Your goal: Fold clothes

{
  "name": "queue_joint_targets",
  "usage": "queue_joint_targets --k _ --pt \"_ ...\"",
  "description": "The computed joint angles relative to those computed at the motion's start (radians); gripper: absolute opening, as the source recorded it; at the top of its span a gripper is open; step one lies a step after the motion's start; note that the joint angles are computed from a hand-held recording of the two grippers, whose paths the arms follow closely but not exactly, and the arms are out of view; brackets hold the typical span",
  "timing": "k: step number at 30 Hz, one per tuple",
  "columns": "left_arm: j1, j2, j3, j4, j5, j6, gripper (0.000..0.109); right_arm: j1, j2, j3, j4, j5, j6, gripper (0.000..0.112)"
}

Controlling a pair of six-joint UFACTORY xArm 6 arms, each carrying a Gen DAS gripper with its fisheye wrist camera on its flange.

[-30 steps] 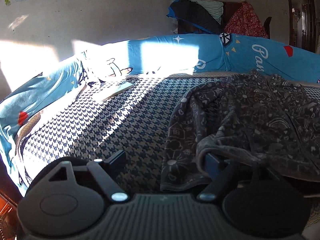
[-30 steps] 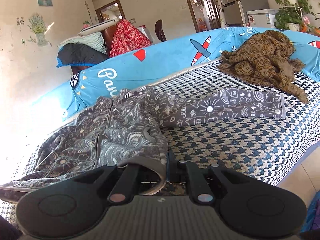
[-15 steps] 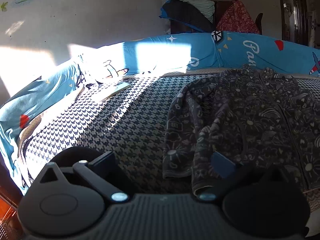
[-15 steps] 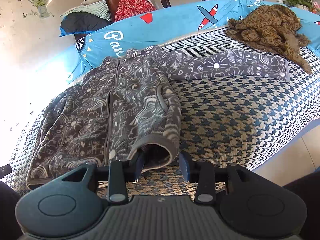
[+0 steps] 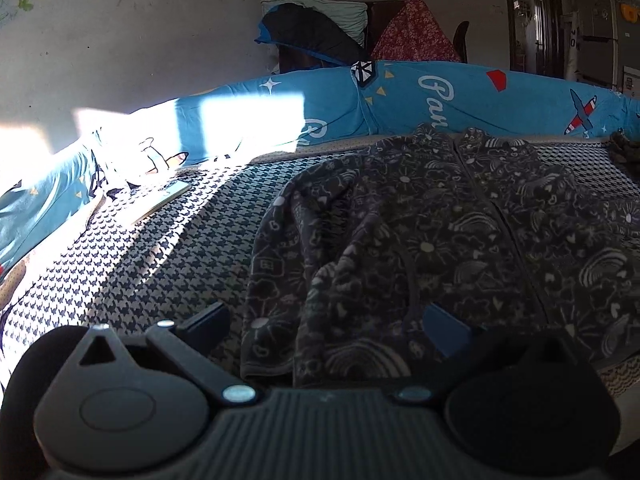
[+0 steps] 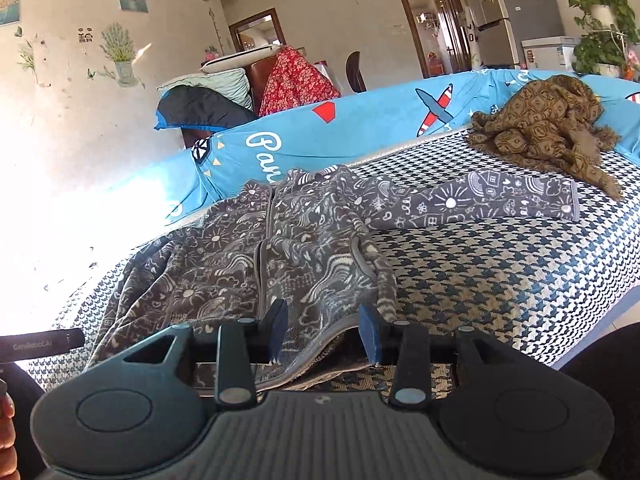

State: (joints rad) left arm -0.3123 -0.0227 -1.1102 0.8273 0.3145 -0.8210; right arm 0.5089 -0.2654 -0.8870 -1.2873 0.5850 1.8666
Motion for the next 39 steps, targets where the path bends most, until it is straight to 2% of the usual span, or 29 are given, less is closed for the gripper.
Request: queue_joint_targets --k 4,10,12,15,18,22,27,30,33,34,36,39 --pt "-0.017 0.064 -0.064 -0.025 -0.019 0.031 0.103 -0.010 0.052 -0.049 0.028 -0.001 -0.034 0.038" --pt "-0.045 0.178 -0.159 -0.117 -0.065 0.158 0.103 -0.042 0.160 -0.137 0.204 -0.009 -0.162 0.038" --pt "-0.055 0.226 -0.194 -0.107 -0.061 0.184 0.103 -0.053 0.203 -0.164 0.281 -0.012 -0.214 0.038" --pt "-0.069 0.289 -0.246 -0.151 0.023 0.263 0.103 -0.083 0.259 -0.173 0.455 -0.098 -0.334 0.038" --pt "-0.056 0.317 -0.263 -0.151 0.099 0.237 0.103 -0.095 0.298 -0.165 0.610 -0.172 -0.443 0.039" --pt "-0.029 0.325 -0.257 -0.134 0.119 0.186 0.103 -0.076 0.300 -0.174 0.585 -0.163 -0.479 0.039" --pt "-0.034 0.332 -0.278 -0.125 0.170 0.175 0.103 -0.103 0.263 -0.125 0.603 -0.289 -0.474 0.039" --pt "-0.050 0.335 -0.305 -0.114 0.225 0.172 0.103 -0.112 0.249 -0.143 0.590 -0.280 -0.506 0.039" --pt "-0.052 0.316 -0.314 -0.108 0.240 0.144 0.103 -0.135 0.242 -0.163 0.611 -0.285 -0.580 0.039" --pt "-0.049 0.310 -0.312 -0.102 0.221 0.140 0.103 -0.144 0.241 -0.170 0.626 -0.285 -0.612 0.039" --pt "-0.042 0.316 -0.330 -0.149 0.190 0.188 0.103 -0.165 0.247 -0.194 0.639 -0.276 -0.649 0.039" --pt "-0.044 0.359 -0.409 -0.358 0.198 0.360 0.103 -0.201 0.275 -0.237 0.696 -0.269 -0.705 0.039"
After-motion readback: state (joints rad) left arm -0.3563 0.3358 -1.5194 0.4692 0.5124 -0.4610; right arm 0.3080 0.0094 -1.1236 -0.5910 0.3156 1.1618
